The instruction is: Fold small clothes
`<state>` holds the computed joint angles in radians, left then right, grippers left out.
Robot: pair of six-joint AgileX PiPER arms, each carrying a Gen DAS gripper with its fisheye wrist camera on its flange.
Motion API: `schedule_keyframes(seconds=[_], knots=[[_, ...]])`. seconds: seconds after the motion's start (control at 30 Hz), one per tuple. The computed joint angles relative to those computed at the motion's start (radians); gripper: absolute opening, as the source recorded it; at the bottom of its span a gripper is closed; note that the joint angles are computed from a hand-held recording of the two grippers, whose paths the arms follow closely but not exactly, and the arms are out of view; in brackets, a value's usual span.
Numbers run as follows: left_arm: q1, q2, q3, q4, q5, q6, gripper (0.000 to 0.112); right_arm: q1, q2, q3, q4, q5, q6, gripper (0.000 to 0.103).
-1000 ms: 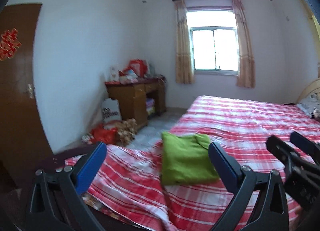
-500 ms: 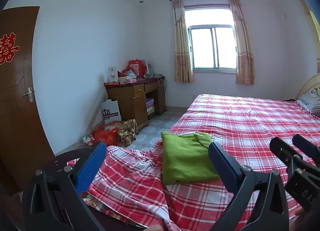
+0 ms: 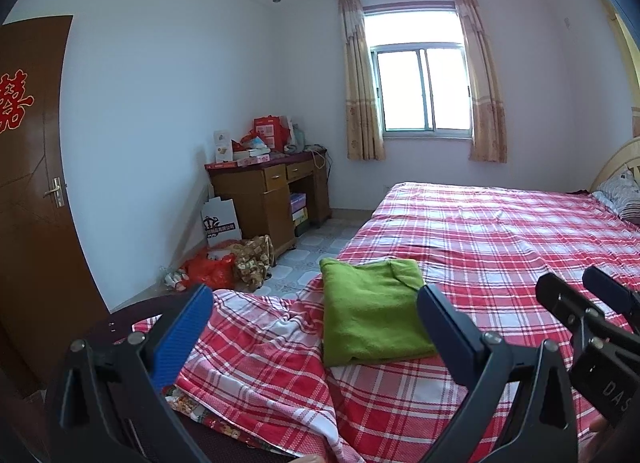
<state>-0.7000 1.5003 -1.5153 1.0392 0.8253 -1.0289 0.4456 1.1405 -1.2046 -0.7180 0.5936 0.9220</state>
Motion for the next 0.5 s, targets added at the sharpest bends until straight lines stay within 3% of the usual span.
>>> schedule_keyframes(seconds=[0.5], knots=[[-0.005, 0.016, -0.012, -0.017, 0.002, 0.023, 0.103, -0.012, -0.014, 0.013, 0.021, -0.002, -0.009, 0.075]])
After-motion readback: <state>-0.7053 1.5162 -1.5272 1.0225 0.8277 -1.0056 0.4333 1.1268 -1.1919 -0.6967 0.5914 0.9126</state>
